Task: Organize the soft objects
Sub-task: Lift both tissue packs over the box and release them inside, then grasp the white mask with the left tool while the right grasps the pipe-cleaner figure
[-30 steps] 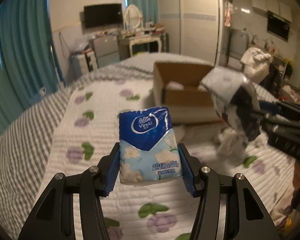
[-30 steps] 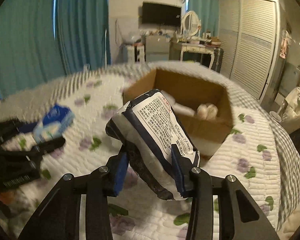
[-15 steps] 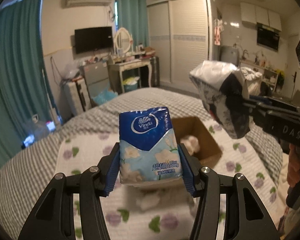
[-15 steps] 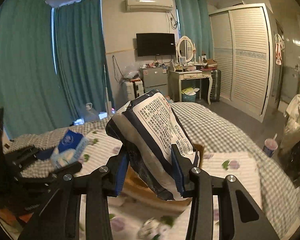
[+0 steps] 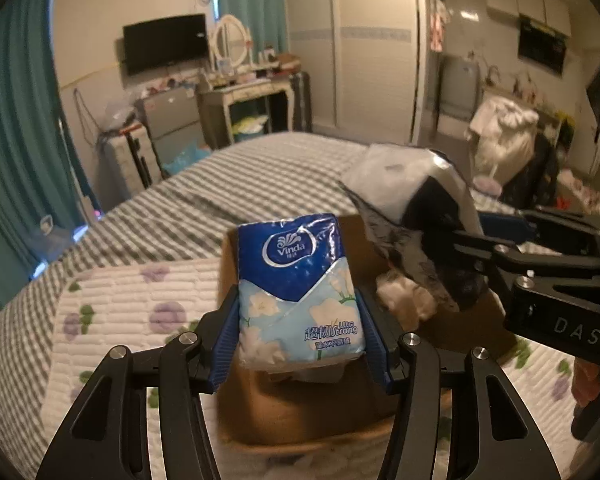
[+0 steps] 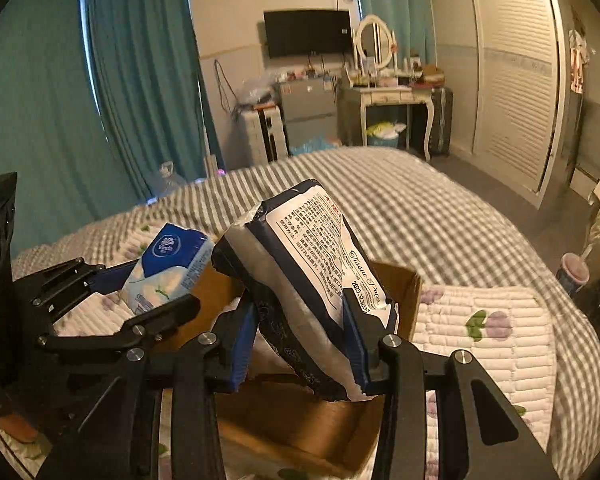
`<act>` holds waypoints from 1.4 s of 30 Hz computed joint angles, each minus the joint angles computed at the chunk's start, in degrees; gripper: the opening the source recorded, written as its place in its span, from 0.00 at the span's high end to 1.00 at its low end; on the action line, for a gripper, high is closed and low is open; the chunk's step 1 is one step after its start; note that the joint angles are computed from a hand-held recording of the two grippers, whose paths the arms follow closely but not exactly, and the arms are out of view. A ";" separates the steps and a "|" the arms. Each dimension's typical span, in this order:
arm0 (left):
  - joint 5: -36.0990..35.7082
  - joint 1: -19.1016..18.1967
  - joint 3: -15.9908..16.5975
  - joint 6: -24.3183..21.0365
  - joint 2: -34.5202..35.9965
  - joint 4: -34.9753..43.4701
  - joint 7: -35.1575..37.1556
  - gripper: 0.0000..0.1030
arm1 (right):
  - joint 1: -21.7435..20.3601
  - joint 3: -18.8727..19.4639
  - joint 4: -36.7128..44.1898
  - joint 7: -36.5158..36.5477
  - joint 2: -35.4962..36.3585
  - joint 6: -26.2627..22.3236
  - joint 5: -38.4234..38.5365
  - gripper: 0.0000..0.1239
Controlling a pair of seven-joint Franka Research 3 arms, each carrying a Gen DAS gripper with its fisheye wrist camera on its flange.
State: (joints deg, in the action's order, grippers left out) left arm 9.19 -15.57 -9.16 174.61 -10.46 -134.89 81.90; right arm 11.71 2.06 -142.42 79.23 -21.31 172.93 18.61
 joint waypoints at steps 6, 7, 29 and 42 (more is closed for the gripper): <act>0.44 0.26 -0.84 1.06 1.43 -0.15 -0.38 0.46 | 4.84 -4.77 0.90 -6.06 3.88 2.21 6.04 0.64; 1.63 1.17 -1.54 1.52 1.38 -0.13 -1.81 0.45 | 4.96 -4.75 0.86 -6.43 3.89 2.62 6.69 0.63; 9.37 3.04 -3.91 -12.82 -33.89 -9.01 -17.88 0.00 | -9.24 6.87 -3.98 9.41 -34.50 -21.13 -10.44 0.18; 12.60 4.54 -9.68 -12.01 -41.13 -24.08 -28.27 0.00 | -4.11 10.58 -21.61 14.10 -42.71 -24.21 -11.27 0.18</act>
State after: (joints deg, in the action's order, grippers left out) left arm 21.79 -11.03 -18.84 162.60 -51.59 -158.97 53.63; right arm 7.60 12.64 -164.02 93.34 -64.02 148.72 7.35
